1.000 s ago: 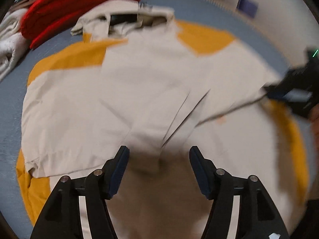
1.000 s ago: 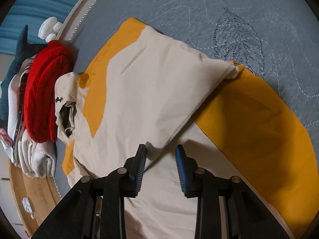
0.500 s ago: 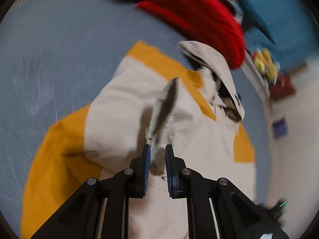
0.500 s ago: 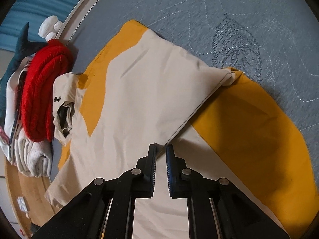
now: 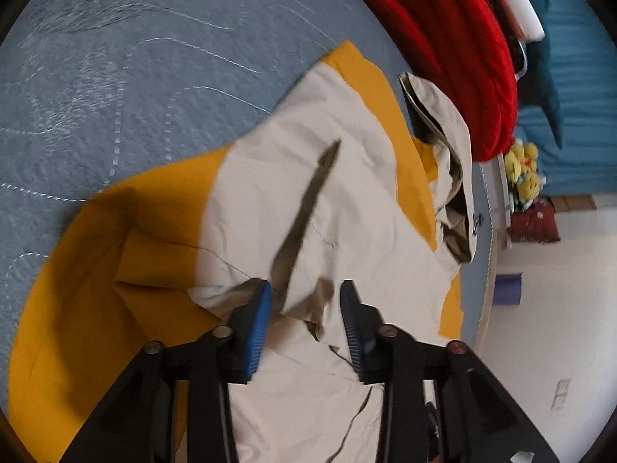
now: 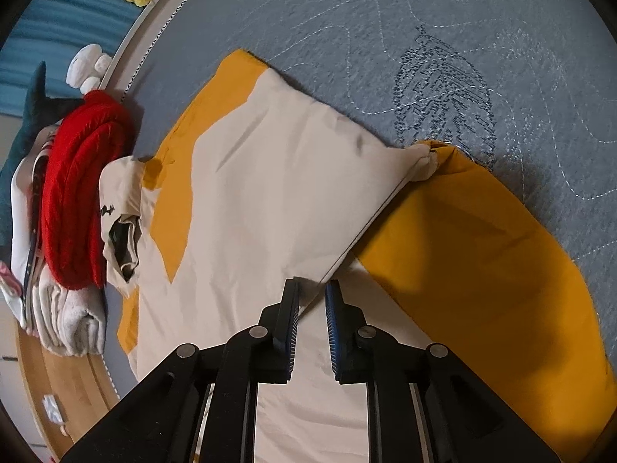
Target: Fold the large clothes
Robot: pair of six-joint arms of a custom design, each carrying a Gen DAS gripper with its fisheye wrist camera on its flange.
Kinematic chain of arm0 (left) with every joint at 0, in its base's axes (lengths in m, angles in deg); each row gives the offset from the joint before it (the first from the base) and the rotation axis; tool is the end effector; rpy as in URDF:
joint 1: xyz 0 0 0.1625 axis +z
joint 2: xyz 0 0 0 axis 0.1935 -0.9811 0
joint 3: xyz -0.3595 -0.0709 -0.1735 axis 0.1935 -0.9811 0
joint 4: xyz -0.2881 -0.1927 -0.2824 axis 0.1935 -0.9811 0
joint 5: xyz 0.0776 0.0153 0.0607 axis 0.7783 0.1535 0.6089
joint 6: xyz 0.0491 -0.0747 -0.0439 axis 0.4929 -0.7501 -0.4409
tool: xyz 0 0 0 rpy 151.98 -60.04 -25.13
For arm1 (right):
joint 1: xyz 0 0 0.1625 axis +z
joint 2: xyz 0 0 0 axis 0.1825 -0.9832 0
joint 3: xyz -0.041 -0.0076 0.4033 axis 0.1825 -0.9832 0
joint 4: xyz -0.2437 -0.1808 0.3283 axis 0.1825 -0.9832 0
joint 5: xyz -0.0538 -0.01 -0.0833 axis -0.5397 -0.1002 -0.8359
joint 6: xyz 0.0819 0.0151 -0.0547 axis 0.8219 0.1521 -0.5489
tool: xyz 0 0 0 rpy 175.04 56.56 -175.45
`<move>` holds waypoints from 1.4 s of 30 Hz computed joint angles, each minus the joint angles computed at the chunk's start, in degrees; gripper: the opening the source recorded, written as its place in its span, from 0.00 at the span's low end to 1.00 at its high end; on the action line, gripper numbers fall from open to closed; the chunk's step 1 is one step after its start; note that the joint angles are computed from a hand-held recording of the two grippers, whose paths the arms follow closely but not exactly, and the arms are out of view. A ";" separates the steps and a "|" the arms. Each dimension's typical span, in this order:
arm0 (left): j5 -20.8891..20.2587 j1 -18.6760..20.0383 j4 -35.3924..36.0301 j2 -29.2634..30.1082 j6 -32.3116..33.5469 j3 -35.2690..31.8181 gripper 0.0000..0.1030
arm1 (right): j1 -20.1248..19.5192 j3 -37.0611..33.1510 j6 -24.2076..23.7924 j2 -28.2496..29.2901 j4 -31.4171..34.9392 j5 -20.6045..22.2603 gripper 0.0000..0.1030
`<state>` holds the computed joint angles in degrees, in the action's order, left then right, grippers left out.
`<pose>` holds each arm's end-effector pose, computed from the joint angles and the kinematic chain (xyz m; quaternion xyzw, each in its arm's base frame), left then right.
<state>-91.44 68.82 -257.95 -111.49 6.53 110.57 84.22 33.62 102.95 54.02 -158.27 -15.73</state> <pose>0.0998 -0.5072 0.2925 -0.4090 0.8061 -0.4246 0.0509 0.1729 -0.7984 0.0377 -0.1150 -0.9767 0.1427 0.1115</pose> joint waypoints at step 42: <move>14.01 -3.70 29.41 2.21 -2.57 -7.27 0.26 | 1.85 -6.79 -10.99 3.98 3.14 -10.59 0.29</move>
<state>-77.43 65.12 -228.54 -109.28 3.96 103.30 86.07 26.82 91.96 58.00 -155.13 -26.33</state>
